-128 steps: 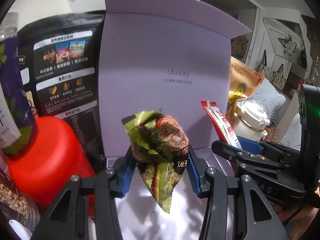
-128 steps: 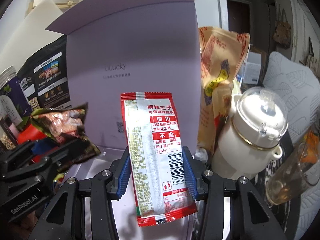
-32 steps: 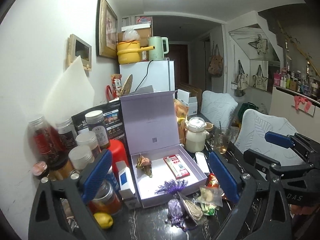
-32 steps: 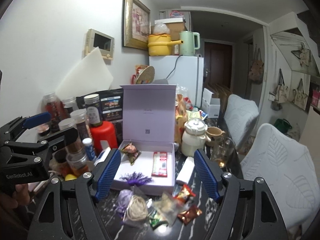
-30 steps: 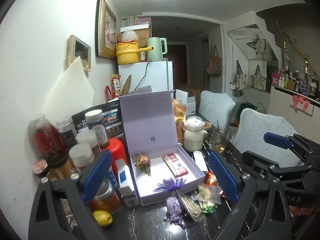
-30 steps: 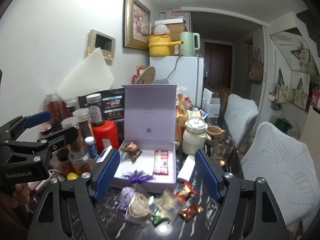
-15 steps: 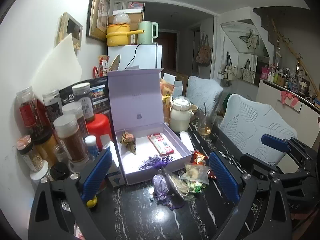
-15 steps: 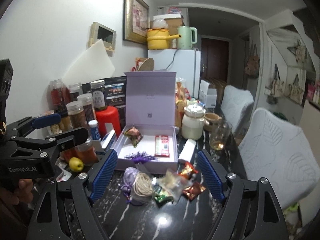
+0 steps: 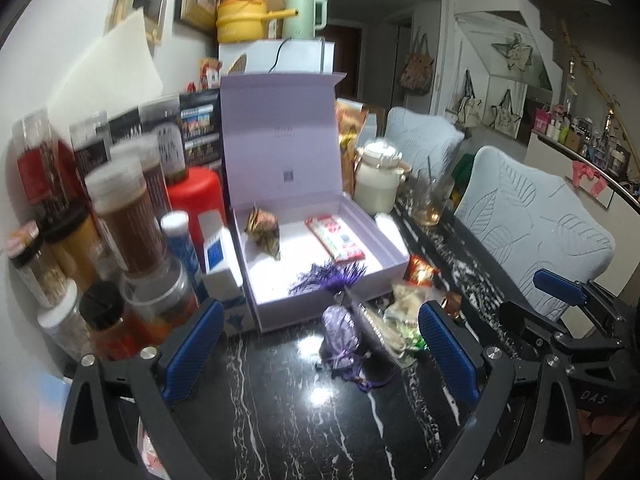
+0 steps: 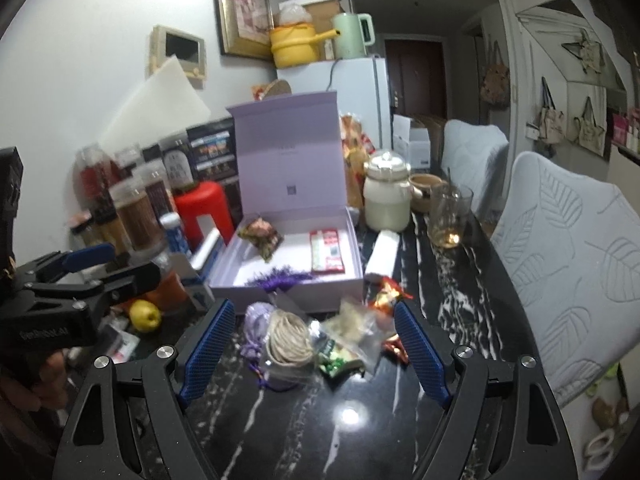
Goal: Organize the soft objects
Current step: 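Grasp the lavender satin pouch with left tool while right tool grasps the white cord bag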
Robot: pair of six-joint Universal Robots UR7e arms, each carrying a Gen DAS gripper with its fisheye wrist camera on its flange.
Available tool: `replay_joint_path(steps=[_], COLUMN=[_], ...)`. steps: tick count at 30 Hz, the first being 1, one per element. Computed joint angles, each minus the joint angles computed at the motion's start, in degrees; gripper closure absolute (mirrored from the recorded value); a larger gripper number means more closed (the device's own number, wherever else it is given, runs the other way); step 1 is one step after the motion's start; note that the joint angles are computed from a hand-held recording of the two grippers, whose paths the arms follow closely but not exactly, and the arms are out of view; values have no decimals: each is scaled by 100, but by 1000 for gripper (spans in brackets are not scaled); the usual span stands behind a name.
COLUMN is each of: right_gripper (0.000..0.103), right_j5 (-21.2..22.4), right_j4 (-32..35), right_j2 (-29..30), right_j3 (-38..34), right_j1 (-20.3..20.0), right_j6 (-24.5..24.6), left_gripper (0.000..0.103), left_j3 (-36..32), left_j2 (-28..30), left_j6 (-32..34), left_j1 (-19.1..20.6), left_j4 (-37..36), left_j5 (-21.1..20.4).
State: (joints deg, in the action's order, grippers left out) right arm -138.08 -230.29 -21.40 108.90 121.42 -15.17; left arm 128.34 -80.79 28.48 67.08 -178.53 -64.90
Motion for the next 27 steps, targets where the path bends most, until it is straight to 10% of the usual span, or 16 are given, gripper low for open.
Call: replay_joint_path(steps=[27], right_gripper=[20], right_j5=[798], right_j4=[1104], right_j2=[515], right_j3=[-171], right_j1=[-875], right_j6=[454], left_gripper=[4], left_j3=[-807], left_j2=[948], left_j6=[-310], left_j1=[915], left_j4=[1143], left_j5=[-43])
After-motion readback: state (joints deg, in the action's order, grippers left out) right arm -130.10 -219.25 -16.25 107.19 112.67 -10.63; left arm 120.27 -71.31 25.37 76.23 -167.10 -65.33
